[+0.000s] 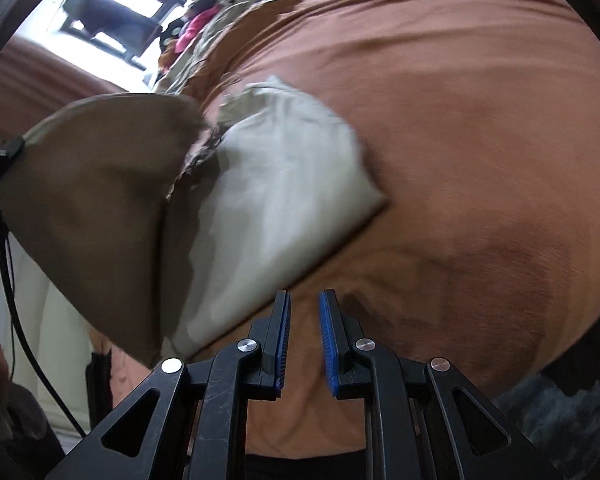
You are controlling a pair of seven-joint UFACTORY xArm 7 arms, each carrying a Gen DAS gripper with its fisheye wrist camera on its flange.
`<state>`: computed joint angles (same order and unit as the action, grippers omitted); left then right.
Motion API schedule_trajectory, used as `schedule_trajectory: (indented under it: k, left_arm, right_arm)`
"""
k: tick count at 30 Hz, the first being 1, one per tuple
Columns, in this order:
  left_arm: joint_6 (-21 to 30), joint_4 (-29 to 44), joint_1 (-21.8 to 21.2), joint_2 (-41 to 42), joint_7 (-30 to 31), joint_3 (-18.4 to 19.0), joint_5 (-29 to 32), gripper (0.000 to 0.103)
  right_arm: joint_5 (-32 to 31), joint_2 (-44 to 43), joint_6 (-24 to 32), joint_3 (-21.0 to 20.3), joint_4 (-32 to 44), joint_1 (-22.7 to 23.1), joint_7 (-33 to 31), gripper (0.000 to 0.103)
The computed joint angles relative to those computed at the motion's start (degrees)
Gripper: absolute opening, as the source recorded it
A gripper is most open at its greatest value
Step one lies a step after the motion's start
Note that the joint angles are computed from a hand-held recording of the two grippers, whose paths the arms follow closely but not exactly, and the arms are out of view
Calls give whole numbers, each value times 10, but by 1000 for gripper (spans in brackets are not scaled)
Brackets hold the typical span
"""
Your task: Fold large clothes
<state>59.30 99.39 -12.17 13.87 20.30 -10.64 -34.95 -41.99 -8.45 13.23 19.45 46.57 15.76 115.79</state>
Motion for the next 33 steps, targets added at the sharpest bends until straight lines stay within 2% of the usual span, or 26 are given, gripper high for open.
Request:
schedule_trajectory:
  k: [1, 3, 4, 5, 6, 8, 10, 12, 15, 18, 22, 26, 28, 29, 30, 33]
  left_arm:
    - [10, -2, 1, 3, 9, -4, -8, 20]
    - [17, -16, 1, -1, 27, -6, -11, 38]
    - [8, -30, 0, -9, 32, -4, -9, 55]
    - [0, -38, 1, -14, 36, -2, -13, 65]
    - [-9, -51, 7, -23, 45, 1, -25, 67]
    - [-6, -50, 14, -24, 46, 8, -33, 68]
    - [-11, -45, 18, -21, 38, 14, -30, 68]
    - [-26, -45, 25, -19, 44, 20, -25, 68]
    - [-42, -62, 42, -28, 51, 31, -16, 68]
    - [-53, -77, 61, -31, 47, 41, -22, 68]
    - [-83, -117, 83, -42, 42, 56, -14, 68]
    - [-99, -148, 106, -41, 25, 69, -4, 68]
    - [-105, -161, 113, -43, 18, 72, 4, 68]
    - [-108, -167, 116, -42, 15, 73, 7, 68]
    - [-108, -174, 120, -43, 16, 74, 7, 68]
    - [-108, -190, 125, -45, 12, 74, 7, 68]
  right_arm:
    - [1, -4, -2, -1, -7, 0, 2, 17]
    - [6, -11, -7, -1, -17, -2, -2, 17]
    - [8, -15, -6, 0, -19, -3, -6, 17]
    - [8, -19, -6, 3, -20, -6, -9, 17]
    - [4, -20, -7, 6, -18, -10, -10, 17]
    - [-11, -19, -12, 15, -11, -21, 0, 17]
    - [-33, -17, -27, 20, -4, -34, 11, 24]
    - [-47, -14, -33, 25, 8, -40, 13, 43]
    - [-100, 15, -45, 27, 47, -50, 36, 53]
    - [-105, 50, -47, 6, 84, -30, 19, 62]
    - [-107, 80, -38, -25, 116, -6, 11, 63]
    - [-26, 107, 1, -50, 145, 19, -83, 63]
    - [3, 118, 17, -62, 157, 30, -117, 47]
    - [15, 119, 14, -67, 156, 35, -135, 27]
    - [22, 122, 11, -74, 159, 40, -153, 14]
    - [-13, 108, 13, -94, 159, 61, -152, 10]
